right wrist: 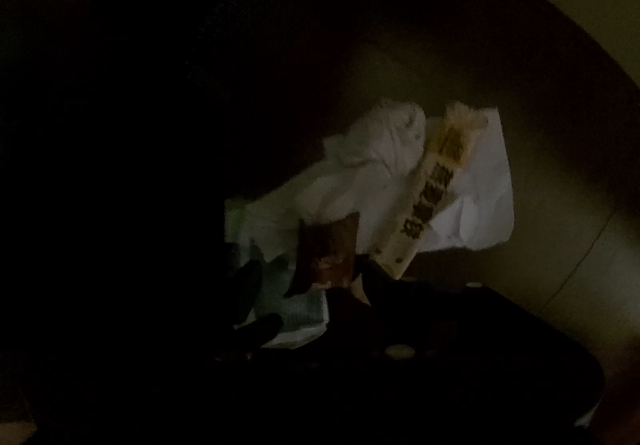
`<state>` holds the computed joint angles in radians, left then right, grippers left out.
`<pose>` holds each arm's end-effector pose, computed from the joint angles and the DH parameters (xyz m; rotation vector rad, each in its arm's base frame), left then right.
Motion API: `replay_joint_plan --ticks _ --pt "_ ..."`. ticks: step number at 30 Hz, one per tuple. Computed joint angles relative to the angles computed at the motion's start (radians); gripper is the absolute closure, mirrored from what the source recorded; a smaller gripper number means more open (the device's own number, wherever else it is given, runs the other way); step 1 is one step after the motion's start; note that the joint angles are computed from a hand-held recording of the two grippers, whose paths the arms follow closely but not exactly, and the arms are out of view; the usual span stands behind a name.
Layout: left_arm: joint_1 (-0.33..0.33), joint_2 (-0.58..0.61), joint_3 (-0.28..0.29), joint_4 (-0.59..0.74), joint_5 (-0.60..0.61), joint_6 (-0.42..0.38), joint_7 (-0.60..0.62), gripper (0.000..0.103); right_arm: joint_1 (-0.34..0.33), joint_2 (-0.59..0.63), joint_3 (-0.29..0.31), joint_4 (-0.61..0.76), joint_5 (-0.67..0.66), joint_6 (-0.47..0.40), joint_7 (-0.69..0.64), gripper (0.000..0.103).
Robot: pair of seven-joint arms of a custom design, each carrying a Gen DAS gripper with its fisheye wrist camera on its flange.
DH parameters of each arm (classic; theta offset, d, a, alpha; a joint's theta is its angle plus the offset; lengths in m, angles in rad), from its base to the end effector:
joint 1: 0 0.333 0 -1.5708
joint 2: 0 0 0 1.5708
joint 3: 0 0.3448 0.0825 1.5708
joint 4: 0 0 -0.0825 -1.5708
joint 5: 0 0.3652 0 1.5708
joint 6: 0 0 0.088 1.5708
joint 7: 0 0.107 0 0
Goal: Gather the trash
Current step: 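Grasp green-white carton wrapper with left tool while right tool grasps brown wrapper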
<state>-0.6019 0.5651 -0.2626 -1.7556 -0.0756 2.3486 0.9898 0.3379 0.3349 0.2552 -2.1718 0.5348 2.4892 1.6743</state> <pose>0.4497 -0.4958 0.2980 1.8797 -2.2736 0.0825 0.4680 0.3082 0.2831 -2.1237 2.0332 0.5566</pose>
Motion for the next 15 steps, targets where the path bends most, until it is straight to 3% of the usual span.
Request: replay_joint_plan --ticks 4,6,8,11,12,15 --pt "0.005 0.016 -0.003 -0.002 -0.022 0.011 -0.007 0.036 0.022 0.015 -0.005 0.001 -0.042 0.017 0.038 0.05" --pt "0.007 0.025 -0.003 -0.003 -0.032 0.019 -0.015 0.039 0.024 0.024 -0.003 0.004 -0.054 0.025 0.054 0.051" --pt "0.008 0.034 -0.003 0.0 -0.039 0.02 -0.021 0.056 0.023 0.03 0.0 0.01 -0.065 0.027 0.06 0.055" --pt "0.02 0.04 -0.016 0.0 -0.065 0.011 -0.009 0.071 0.026 0.043 0.001 0.026 -0.097 0.008 0.074 0.078" --pt "0.02 0.038 -0.017 -0.001 -0.067 0.013 -0.004 0.072 0.026 0.045 0.001 0.03 -0.105 0.001 0.076 0.078" --pt "0.014 0.03 -0.016 -0.004 -0.066 0.016 -0.001 0.089 0.02 0.033 0.013 0.012 -0.095 0.031 0.062 0.079"
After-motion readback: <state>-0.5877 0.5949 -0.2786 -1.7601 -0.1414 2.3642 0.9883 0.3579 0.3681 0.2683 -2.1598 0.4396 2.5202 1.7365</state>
